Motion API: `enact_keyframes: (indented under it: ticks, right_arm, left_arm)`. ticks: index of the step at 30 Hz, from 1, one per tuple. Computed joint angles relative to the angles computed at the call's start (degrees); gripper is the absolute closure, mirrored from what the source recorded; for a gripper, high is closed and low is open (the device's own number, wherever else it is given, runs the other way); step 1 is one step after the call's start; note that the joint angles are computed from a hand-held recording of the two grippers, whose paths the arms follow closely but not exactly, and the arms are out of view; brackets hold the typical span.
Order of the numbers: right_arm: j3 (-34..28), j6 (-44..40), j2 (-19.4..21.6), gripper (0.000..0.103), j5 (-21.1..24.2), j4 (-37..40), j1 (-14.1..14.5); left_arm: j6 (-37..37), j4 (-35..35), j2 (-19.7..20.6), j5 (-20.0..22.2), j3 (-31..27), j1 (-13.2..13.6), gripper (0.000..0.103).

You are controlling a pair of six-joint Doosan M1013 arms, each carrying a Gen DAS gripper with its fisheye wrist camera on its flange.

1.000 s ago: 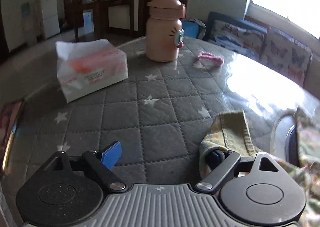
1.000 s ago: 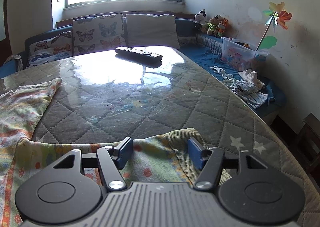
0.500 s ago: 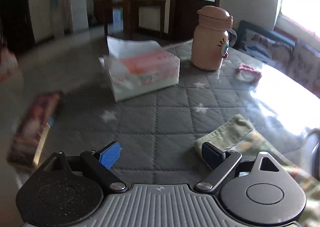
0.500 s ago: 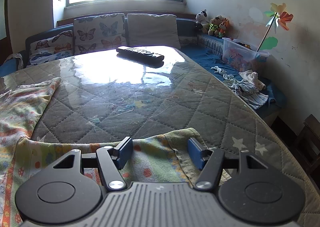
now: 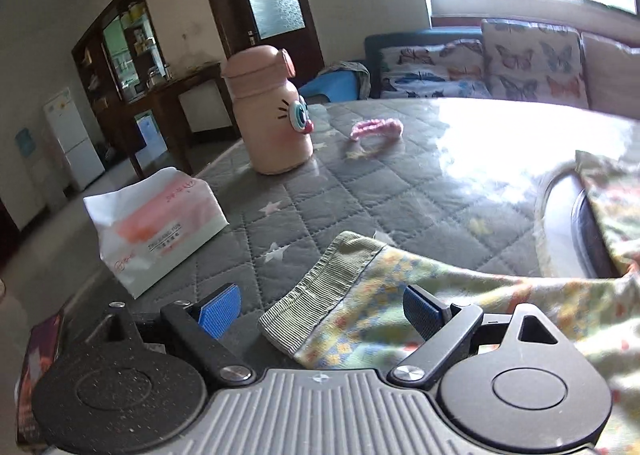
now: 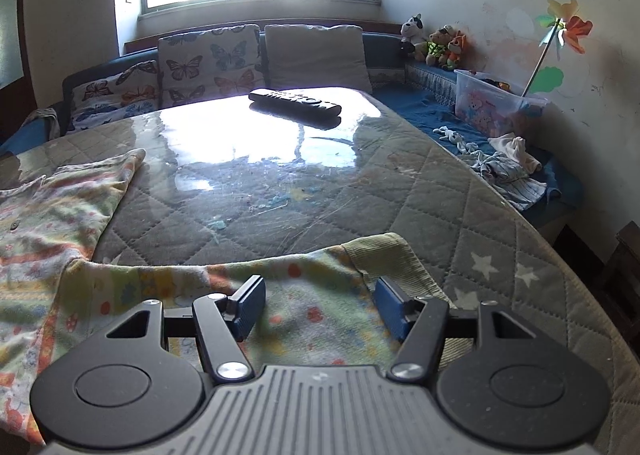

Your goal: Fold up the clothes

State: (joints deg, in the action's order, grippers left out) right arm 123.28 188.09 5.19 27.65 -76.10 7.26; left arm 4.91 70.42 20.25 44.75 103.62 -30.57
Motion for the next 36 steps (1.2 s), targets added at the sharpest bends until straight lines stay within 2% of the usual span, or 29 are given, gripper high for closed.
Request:
enact_keyframes:
  ticks: [7, 13, 18, 22, 26, 33, 36]
  right_arm:
    - [0.5, -1.1, -1.1, 0.041, 0.7, 2.7, -0.6]
    - [3.3, 1.6, -3.1, 0.041, 2.4, 0.6, 0.5]
    - [4.4, 2.4, -4.4, 0.046, 3.4, 1.0, 0.8]
    - [4.1, 1.8, -5.2, 0.046, 3.5, 0.4, 2.3]
    - [3.4, 0.1, -5.9, 0.046, -0.3, -1.6, 4.1]
    - [1.7, -10.2, -6.0, 0.049, -12.2, 2.8, 7.2]
    - [0.8, -20.0, -5.9, 0.050, -17.6, 10.0, 8.5]
  left_arm:
    - [0.7, 2.0, 0.7, 1.2, 0.1, 0.3, 0.011]
    - [2.3, 1.8, 0.4, 1.4, 0.1, 0.5, 0.012]
    - [2.1, 2.7, -1.3, -0.9, 1.4, -0.3, 0.012]
    - [1.5, 5.0, -3.4, -5.8, 3.1, -1.6, 0.012]
    - [2.0, 7.4, -4.7, -11.2, 4.5, -3.3, 0.012]
    - [6.6, 7.9, -4.9, -19.5, 5.0, -6.1, 0.013]
    - [9.2, 7.3, -4.0, -21.5, 4.6, -7.3, 0.027]
